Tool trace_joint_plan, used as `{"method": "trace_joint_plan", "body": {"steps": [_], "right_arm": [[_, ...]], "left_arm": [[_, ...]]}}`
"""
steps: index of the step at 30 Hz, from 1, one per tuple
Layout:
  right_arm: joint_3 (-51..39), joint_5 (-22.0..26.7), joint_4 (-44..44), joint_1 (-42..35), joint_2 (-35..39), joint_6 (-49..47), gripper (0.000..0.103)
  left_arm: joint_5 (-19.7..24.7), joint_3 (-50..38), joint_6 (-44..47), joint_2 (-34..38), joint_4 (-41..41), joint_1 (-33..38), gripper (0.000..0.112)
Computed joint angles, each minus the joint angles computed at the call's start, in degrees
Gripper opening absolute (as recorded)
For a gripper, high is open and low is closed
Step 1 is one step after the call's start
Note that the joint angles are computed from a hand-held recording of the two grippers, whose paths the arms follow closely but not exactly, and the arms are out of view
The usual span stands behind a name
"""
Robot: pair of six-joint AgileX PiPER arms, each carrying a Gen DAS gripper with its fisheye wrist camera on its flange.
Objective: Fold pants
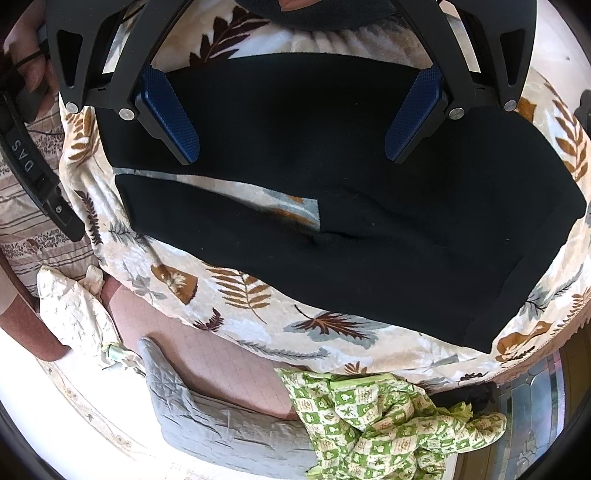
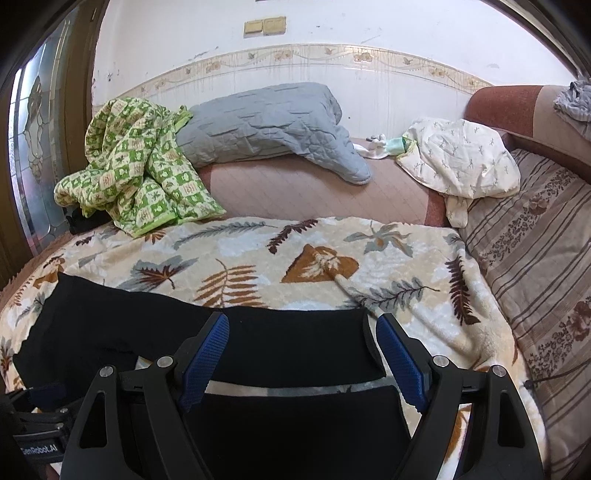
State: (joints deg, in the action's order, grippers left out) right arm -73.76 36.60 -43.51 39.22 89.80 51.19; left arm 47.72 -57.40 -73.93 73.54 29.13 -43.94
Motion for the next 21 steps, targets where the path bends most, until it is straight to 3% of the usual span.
{"method": "trace_joint_plan", "body": {"steps": [21], "right_arm": [[-1.0,3.7,-1.6,1.1,2.9,0.8,0.085]], "left_arm": [[-6.3,4.2,3.8,-3.2,-4.9,4.9,0.102]]}}
